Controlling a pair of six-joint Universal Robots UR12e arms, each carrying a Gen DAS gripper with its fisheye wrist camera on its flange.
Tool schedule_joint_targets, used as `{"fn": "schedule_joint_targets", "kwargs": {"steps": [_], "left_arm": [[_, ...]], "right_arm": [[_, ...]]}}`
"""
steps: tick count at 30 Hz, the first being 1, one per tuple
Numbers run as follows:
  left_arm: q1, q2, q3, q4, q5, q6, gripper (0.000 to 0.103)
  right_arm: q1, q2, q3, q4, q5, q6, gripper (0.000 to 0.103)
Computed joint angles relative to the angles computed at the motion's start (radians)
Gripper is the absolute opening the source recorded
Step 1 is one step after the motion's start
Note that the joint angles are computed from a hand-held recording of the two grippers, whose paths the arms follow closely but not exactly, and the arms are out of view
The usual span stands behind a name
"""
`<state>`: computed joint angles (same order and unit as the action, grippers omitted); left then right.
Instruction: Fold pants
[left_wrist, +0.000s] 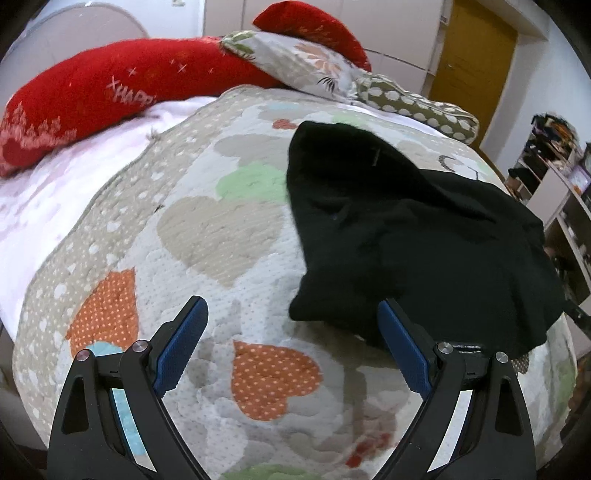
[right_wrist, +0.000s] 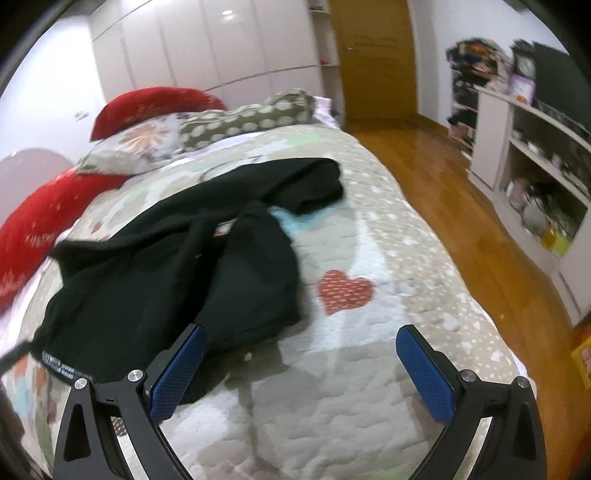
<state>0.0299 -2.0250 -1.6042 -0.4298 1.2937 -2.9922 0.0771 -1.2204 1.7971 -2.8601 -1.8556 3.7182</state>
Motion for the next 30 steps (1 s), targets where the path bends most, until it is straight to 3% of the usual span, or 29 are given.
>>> {"fn": "schedule_joint_targets", "kwargs": {"steps": [10,15,17,19,21,22,25,27,30], "left_arm": [[-0.002,-0.007,0.015,-0.041,-0.049,-0.007,0.093],[-0.009,-0.029,0.047,-0.101,-0.069,-0.02,0.093],[-0.011,-0.044,0.068,-0.136,-0.089,-0.044,0.093],[-0.011,-0.063,0.091,-0.165,-0.12,-0.085,0.093],[-0.013,-0.077,0.108,-0.182,-0.144,-0.113,0.09],[-0.014,-0.08,0.111,-0.174,-0.16,-0.117,0.073],[-0.012,-0.081,0.125,-0.215,-0.203,-0.097,0.042],[-0.001,-0.071,0.122,-0.219,-0.251,-0.087,0.036],[0.007,-0.04,0.096,-0.189,-0.255,-0.045,0.036]], "right_arm": [[-0.018,0.026,-0.029,-0.017,0.031,-0.02,0.103],[-0.044,0.052,-0.045,-0.031,0.092,0.002,0.1],[-0.059,0.068,-0.042,-0.069,0.149,0.017,0.082],[-0.063,0.082,-0.051,-0.061,0.172,0.027,0.032],[-0.059,0.088,-0.05,-0.089,0.169,0.021,0.016],[-0.057,0.082,-0.044,-0.11,0.166,0.016,0.013],[-0.04,0.051,-0.023,-0.144,0.08,-0.019,0.012],[-0.027,0.009,0.003,-0.158,-0.015,-0.039,0.011],[-0.011,-0.059,0.037,-0.112,-0.119,-0.075,0.012]]}}
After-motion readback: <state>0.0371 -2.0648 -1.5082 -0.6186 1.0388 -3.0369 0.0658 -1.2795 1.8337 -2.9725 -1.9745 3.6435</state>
